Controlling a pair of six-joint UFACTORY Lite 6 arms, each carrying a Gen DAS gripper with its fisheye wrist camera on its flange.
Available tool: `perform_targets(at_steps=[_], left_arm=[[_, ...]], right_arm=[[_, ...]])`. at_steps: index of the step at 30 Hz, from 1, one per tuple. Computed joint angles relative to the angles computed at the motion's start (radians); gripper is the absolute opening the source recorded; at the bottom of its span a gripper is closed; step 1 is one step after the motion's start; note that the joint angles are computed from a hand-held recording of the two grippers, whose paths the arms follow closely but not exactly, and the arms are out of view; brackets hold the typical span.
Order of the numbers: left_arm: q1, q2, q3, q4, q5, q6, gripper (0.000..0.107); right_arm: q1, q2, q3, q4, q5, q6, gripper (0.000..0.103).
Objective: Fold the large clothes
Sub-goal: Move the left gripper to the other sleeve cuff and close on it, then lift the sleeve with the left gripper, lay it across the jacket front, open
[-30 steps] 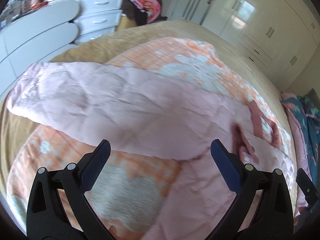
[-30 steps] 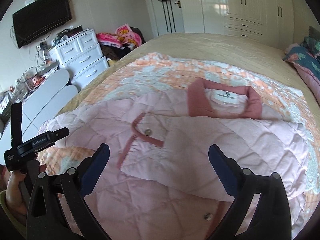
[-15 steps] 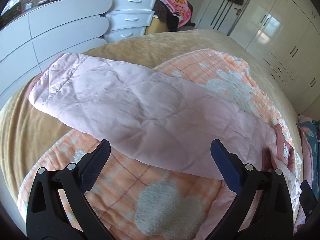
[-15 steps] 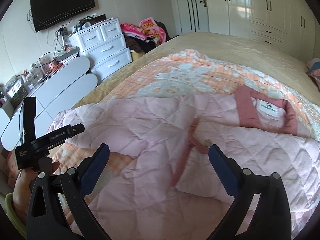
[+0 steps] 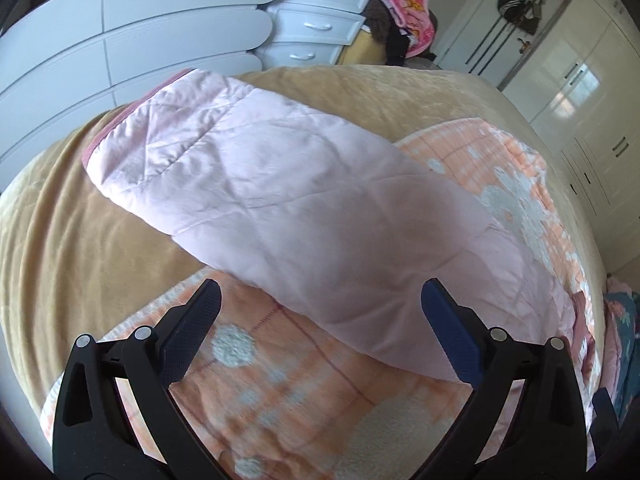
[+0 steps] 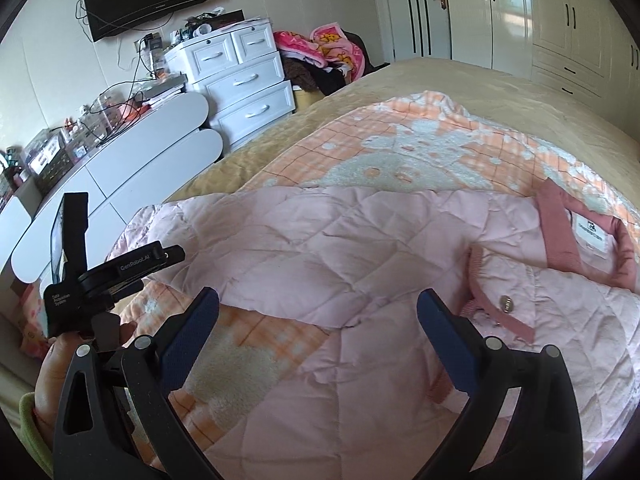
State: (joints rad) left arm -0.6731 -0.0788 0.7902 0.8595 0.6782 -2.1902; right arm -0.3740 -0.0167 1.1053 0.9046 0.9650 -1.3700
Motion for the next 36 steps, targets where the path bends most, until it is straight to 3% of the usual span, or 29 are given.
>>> perform_targets(at_steps=[6,9,14,16,20,23,31,36], left_arm=[[0.115,-0.053,-0.112,0.053,-0.107,-0.076,0.094],[0.165,-0.097,-0.193,0.175,-0.185,-0.219,0.094],[0.243,-0.138,-0.264,0.363,-0.238,-0.418,0.094],[0.25,-0.159,-0.285,0.402,-0.233,-0.457,0.088],[0.214,-0.256,-0.341,0.418,-0.141,-0.5,0.038],[0.148,-0.304,-0.324,0.388,-0.029,-0.44,0.021],[-0.09,-0.336,-0.134,0.325,0.242,-0.274,0.012],[-0.234,-0.231,0.096,0.328,0.392,-0.174,0.01]], right_arm=[[-0.001,0.006,-0.017,0.01,-0.007,-0.006,0.099],[-0.028,0.012,-0.02,0.018,0.0,-0.013,0.099],[-0.127,0.042,-0.001,0.026,0.047,-0.039,0.099],[-0.173,0.056,0.016,0.025,0.073,-0.054,0.099],[-0.284,0.091,0.062,0.026,0.131,-0.077,0.099],[-0.36,0.123,0.104,0.028,0.169,-0.087,0.099],[-0.543,0.203,0.225,0.012,0.228,-0.114,0.099],[-0.644,0.23,0.298,0.003,0.277,-0.15,0.099]])
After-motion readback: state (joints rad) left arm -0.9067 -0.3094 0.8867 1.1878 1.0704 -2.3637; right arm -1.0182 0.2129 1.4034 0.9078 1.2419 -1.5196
